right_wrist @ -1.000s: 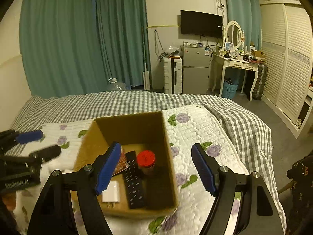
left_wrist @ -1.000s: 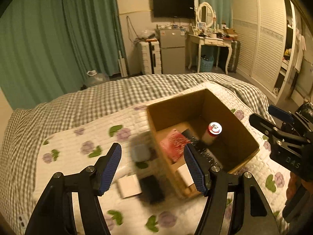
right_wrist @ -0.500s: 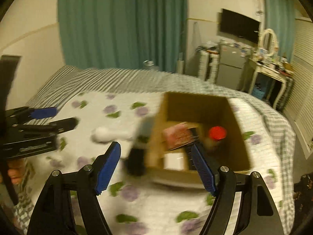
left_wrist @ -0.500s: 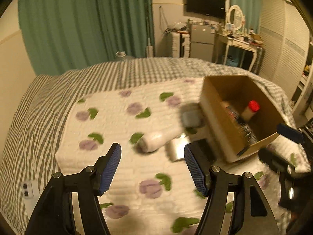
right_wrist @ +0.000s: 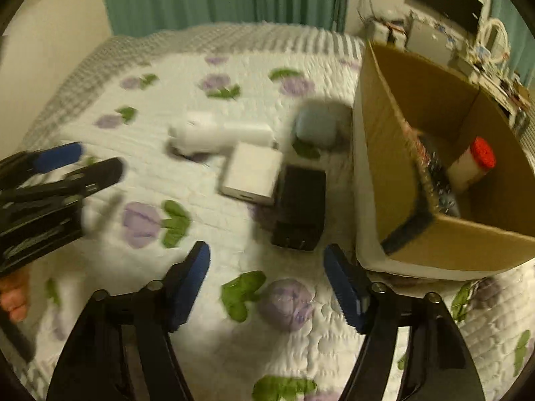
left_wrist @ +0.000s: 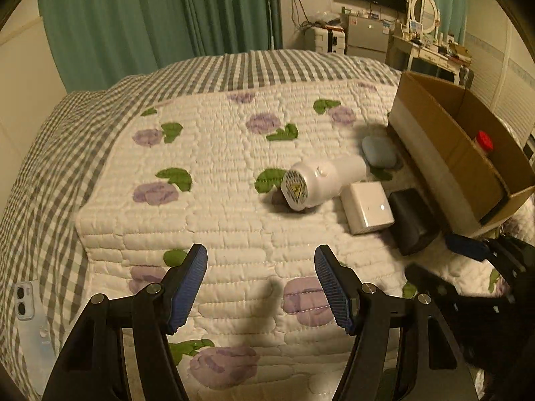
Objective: Organize rigid objects
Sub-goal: 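Reach the right gripper to the black power adapter and grasp it, then carry the adapter over the box with right gripper while left grasps a white charger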
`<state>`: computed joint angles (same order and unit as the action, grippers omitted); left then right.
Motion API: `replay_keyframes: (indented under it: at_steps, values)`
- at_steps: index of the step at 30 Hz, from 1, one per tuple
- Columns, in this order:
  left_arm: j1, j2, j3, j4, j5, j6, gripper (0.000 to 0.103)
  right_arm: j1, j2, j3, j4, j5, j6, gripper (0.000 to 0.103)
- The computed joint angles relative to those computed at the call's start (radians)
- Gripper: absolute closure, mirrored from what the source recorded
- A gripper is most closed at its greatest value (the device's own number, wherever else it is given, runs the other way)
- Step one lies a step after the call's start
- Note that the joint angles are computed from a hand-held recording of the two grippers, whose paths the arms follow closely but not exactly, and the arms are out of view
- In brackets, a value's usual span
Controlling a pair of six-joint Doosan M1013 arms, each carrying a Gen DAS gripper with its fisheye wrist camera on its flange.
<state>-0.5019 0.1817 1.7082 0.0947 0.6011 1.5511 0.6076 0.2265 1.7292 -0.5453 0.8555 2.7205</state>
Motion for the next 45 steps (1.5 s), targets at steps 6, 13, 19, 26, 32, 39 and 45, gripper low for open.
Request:
replay_keyframes:
  at_steps: [6, 13, 19, 26, 32, 39, 45]
  values:
    - [0.005, 0.015, -0.006, -0.044, 0.015, 0.044, 0.033, -0.036, 0.039, -0.004, 0.002, -0.004, 0.053, 0.046]
    - [-0.002, 0.025, -0.014, -0.029, 0.041, 0.022, 0.033, -0.036, 0.041, 0.002, -0.022, -0.007, 0.094, 0.063]
    - [-0.008, 0.028, -0.017, -0.012, 0.051, 0.009, 0.033, -0.023, 0.029, 0.015, -0.046, -0.027, 0.139, 0.063]
    - [-0.007, 0.033, -0.022, -0.016, 0.061, 0.006, 0.033, -0.028, 0.04, 0.014, -0.037, -0.049, 0.148, 0.059]
    - [-0.005, 0.033, -0.021, -0.034, 0.063, 0.026, 0.033, -0.037, 0.029, 0.04, -0.052, -0.103, 0.199, 0.064]
    - [-0.022, 0.035, -0.032, -0.112, 0.081, 0.115, 0.033, 0.007, -0.015, 0.082, -0.118, -0.081, 0.272, 0.065]
    - [-0.047, 0.041, -0.036, -0.158, 0.11, 0.168, 0.033, 0.03, -0.055, 0.123, -0.156, -0.089, 0.313, 0.065]
